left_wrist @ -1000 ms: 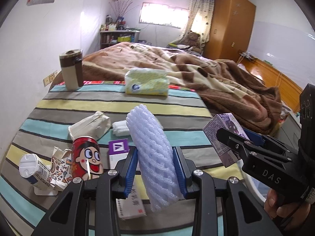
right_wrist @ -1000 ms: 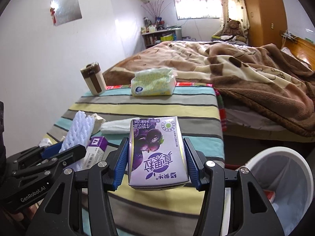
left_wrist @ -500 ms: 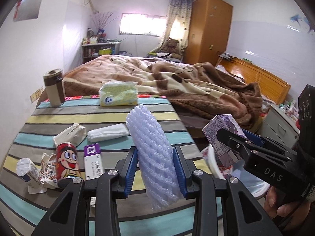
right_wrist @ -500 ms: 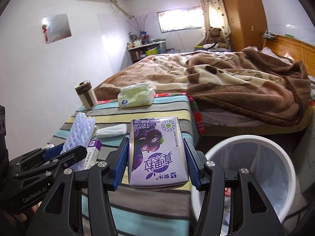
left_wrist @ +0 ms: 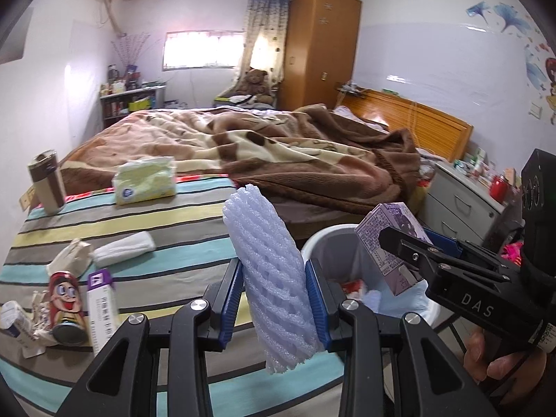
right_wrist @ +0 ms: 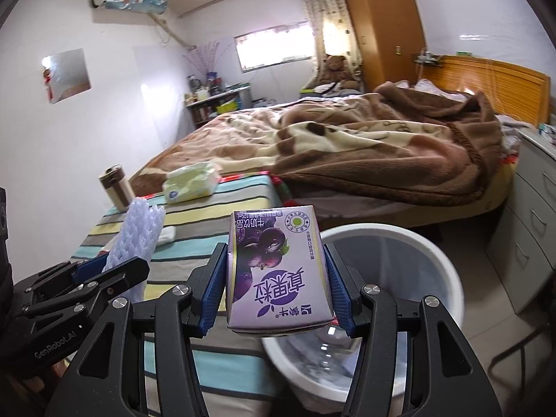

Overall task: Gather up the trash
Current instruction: 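Carry the foam net with the left tool over the wastebasket while the right tool carries the carton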

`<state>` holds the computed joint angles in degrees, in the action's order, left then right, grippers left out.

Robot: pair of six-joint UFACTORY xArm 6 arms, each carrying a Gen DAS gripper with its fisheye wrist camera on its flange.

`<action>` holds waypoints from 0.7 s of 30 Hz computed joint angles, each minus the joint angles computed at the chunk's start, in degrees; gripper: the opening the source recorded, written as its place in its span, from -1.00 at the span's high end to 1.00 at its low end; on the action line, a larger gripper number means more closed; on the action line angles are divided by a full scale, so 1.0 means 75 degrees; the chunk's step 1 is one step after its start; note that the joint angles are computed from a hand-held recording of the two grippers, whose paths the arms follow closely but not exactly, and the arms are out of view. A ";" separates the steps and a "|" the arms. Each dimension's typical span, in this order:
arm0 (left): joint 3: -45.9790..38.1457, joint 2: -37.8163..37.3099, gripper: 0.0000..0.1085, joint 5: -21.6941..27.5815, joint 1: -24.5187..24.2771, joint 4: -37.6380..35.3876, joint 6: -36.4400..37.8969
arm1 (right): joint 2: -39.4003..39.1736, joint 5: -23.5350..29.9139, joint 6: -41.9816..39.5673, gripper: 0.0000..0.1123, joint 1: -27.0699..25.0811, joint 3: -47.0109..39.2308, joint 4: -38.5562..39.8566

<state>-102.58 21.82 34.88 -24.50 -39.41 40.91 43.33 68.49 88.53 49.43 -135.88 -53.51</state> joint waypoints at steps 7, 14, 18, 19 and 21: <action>-0.0238 0.0201 0.32 0.0296 -0.0379 -0.0143 0.0240 | -0.1018 0.0167 0.0863 0.02 0.0029 0.1648 -0.0139; -0.0618 0.0575 0.32 0.0502 -0.0737 0.0000 0.0282 | -0.1556 0.0354 0.1247 0.01 -0.0003 0.2563 0.0116; -0.0866 0.0791 0.32 0.0649 -0.0867 0.0177 0.0143 | -0.1843 0.0299 0.1508 0.01 -0.0091 0.3082 0.0315; -0.0910 0.0839 0.32 0.0671 -0.0902 0.0238 0.0112 | -0.1905 0.0271 0.1557 0.01 -0.0107 0.3193 0.0354; -0.1007 0.0938 0.32 0.0694 -0.0945 0.0329 0.0028 | -0.1989 0.0278 0.1645 0.01 -0.0115 0.3343 0.0367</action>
